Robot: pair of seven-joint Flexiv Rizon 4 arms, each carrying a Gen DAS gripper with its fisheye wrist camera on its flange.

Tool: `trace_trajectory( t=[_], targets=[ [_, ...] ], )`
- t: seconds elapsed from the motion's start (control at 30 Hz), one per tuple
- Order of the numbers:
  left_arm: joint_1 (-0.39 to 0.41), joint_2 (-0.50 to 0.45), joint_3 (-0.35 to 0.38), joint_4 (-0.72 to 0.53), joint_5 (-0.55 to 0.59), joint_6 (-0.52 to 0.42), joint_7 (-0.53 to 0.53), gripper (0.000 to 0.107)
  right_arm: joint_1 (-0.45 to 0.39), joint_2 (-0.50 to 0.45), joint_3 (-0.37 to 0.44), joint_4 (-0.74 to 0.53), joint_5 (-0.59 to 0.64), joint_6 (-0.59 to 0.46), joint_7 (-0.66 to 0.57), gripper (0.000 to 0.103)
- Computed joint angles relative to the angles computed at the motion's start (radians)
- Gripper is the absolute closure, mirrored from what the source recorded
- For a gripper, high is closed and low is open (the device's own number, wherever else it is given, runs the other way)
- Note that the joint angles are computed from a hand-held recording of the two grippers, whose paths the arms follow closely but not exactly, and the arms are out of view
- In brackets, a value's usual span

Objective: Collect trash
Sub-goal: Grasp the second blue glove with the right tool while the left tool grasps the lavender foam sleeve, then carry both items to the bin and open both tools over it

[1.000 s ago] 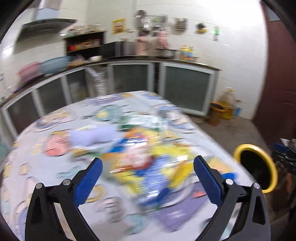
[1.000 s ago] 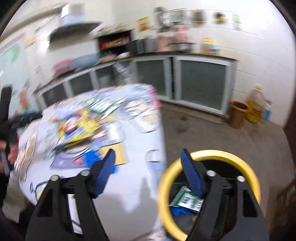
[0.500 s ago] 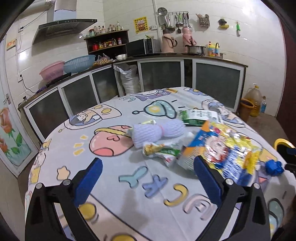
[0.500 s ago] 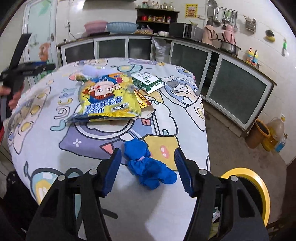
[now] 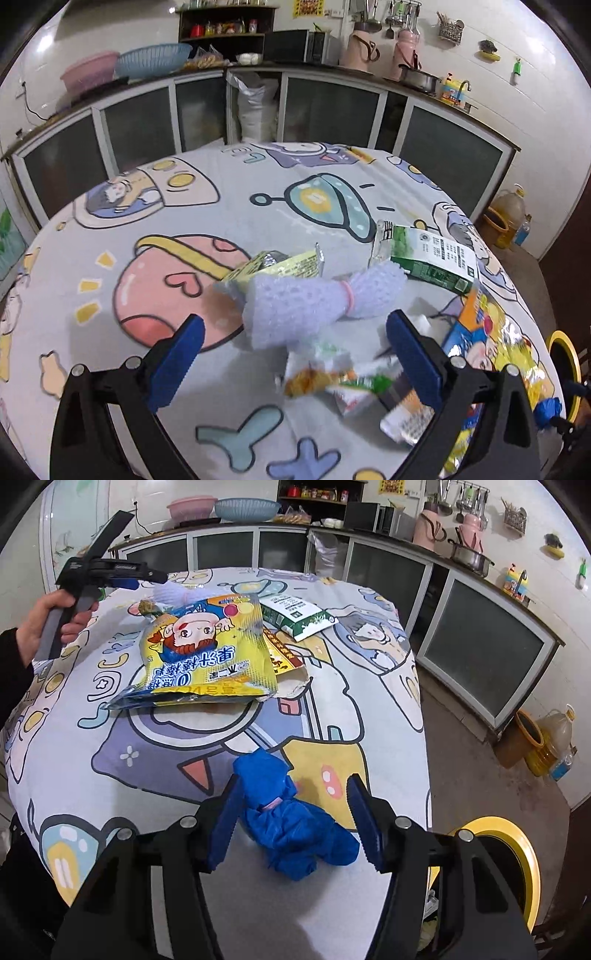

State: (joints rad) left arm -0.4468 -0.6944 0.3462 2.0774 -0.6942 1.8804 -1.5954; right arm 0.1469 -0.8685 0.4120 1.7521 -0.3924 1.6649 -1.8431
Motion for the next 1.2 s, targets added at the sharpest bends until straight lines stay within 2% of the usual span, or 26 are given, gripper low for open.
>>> trace_trajectory(
  t=[0.07, 0.13, 0.2, 0.23, 0.37, 0.4, 0.47, 0.5, 0.73, 0.9, 1.03, 1.2],
  targets=[
    [-0.003, -0.025, 0.016, -0.031, -0.014, -0.036, 0.002, 0.012, 0.009, -0.006, -0.009, -0.011, 0.0, -0.01, 0.002, 0.049],
    [0.023, -0.036, 0.005, -0.049, 0.011, -0.053, -0.01, 0.021, -0.002, -0.017, 0.009, -0.028, 0.001, -0.037, -0.002, 0.053],
    [0.037, -0.043, 0.005, -0.066, 0.035, -0.076, -0.023, 0.043, -0.019, -0.028, 0.037, -0.046, 0.008, -0.073, -0.013, 0.056],
    [0.036, -0.046, 0.012, -0.071, 0.045, -0.088, -0.032, 0.047, -0.02, -0.031, 0.041, -0.054, 0.018, -0.084, -0.017, 0.058],
    [0.021, -0.062, 0.045, -0.091, 0.092, -0.11, -0.065, 0.081, -0.048, -0.048, 0.092, -0.088, 0.061, -0.142, -0.049, 0.084],
    [0.031, -0.059, 0.037, -0.088, 0.108, -0.1, -0.076, 0.086, -0.055, -0.05, 0.106, -0.094, 0.072, -0.157, -0.064, 0.087],
    [0.033, -0.054, 0.042, -0.085, 0.128, -0.097, -0.089, 0.09, -0.045, -0.044, 0.099, -0.095, 0.098, -0.158, -0.078, 0.091],
    [0.062, -0.039, 0.011, -0.073, 0.145, -0.08, -0.097, 0.091, -0.049, -0.044, 0.108, -0.095, 0.111, -0.161, -0.088, 0.094],
    [0.093, 0.048, -0.043, 0.034, 0.152, 0.037, -0.106, 0.092, -0.11, -0.026, 0.191, -0.086, 0.202, -0.178, -0.154, 0.096],
    [0.042, 0.109, -0.041, 0.117, 0.07, 0.108, -0.06, 0.092, -0.135, 0.002, 0.217, -0.058, 0.246, -0.156, -0.181, 0.096],
    [0.044, 0.168, -0.087, 0.187, 0.024, 0.18, -0.038, 0.092, -0.175, 0.024, 0.261, -0.024, 0.262, -0.141, -0.202, 0.096],
    [-0.004, 0.223, -0.116, 0.251, -0.075, 0.251, 0.025, 0.092, -0.214, 0.052, 0.298, 0.025, 0.264, -0.097, -0.212, 0.096]
  ],
)
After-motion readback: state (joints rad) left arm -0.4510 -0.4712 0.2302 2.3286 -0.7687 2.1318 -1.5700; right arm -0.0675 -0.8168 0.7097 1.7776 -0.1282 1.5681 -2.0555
